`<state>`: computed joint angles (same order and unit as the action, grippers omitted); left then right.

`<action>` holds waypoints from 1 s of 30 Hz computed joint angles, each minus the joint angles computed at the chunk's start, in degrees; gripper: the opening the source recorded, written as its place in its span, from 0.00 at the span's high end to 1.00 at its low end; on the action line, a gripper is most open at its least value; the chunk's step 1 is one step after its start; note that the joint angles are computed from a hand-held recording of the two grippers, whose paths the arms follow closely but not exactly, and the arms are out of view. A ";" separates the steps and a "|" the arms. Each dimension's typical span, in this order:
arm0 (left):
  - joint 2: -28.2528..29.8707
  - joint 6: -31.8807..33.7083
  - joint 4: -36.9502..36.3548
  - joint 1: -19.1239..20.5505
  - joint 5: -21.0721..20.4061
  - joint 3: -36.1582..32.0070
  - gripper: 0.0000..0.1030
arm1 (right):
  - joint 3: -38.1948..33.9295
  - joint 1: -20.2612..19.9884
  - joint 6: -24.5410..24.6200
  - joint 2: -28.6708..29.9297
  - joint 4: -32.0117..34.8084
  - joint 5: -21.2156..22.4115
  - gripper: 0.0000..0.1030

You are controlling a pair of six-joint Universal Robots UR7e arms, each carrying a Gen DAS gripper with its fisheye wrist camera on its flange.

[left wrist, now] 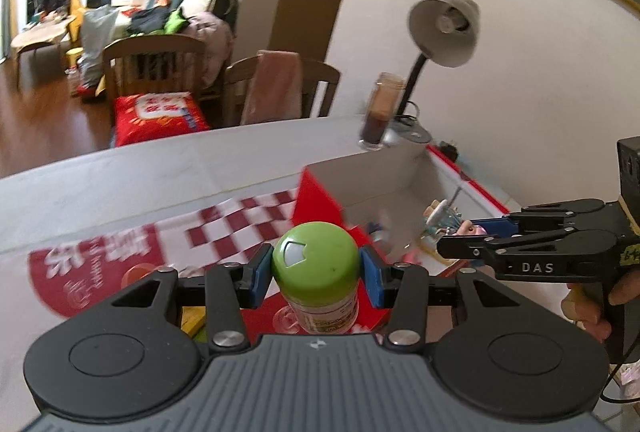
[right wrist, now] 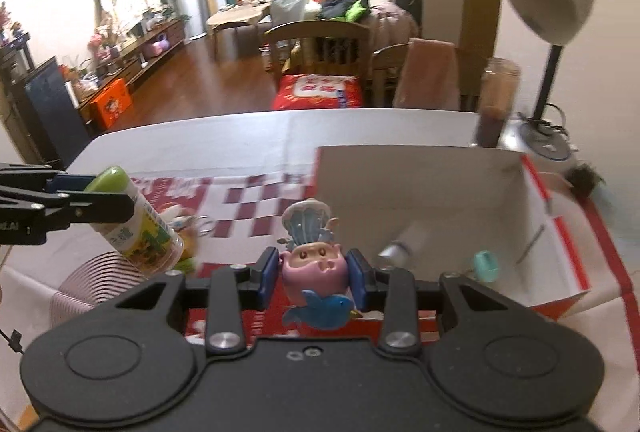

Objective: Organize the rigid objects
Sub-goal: 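Carry the toothpick jar and pig figurine over the red box, then lower both items into the box and open both grippers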

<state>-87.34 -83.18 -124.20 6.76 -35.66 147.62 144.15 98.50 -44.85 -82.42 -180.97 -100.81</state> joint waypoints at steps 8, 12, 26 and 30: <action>15.15 17.74 -23.45 8.38 0.76 -5.57 0.56 | -2.89 -5.42 -4.52 0.20 0.39 0.65 0.65; 20.79 24.31 -30.24 11.76 0.56 -8.97 0.56 | -4.57 -7.49 -5.87 2.24 -1.20 -0.08 0.65; 35.84 32.81 -28.27 23.09 2.88 -24.19 0.56 | -11.82 -10.29 -7.06 10.79 0.59 -2.87 0.65; 38.92 33.16 -24.90 25.90 3.03 -28.03 0.56 | -12.98 -10.42 -8.06 12.58 1.25 -4.39 0.65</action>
<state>-48.42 -50.02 -149.10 32.66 -32.63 119.59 131.17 88.07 -52.91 -69.83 -179.73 -105.20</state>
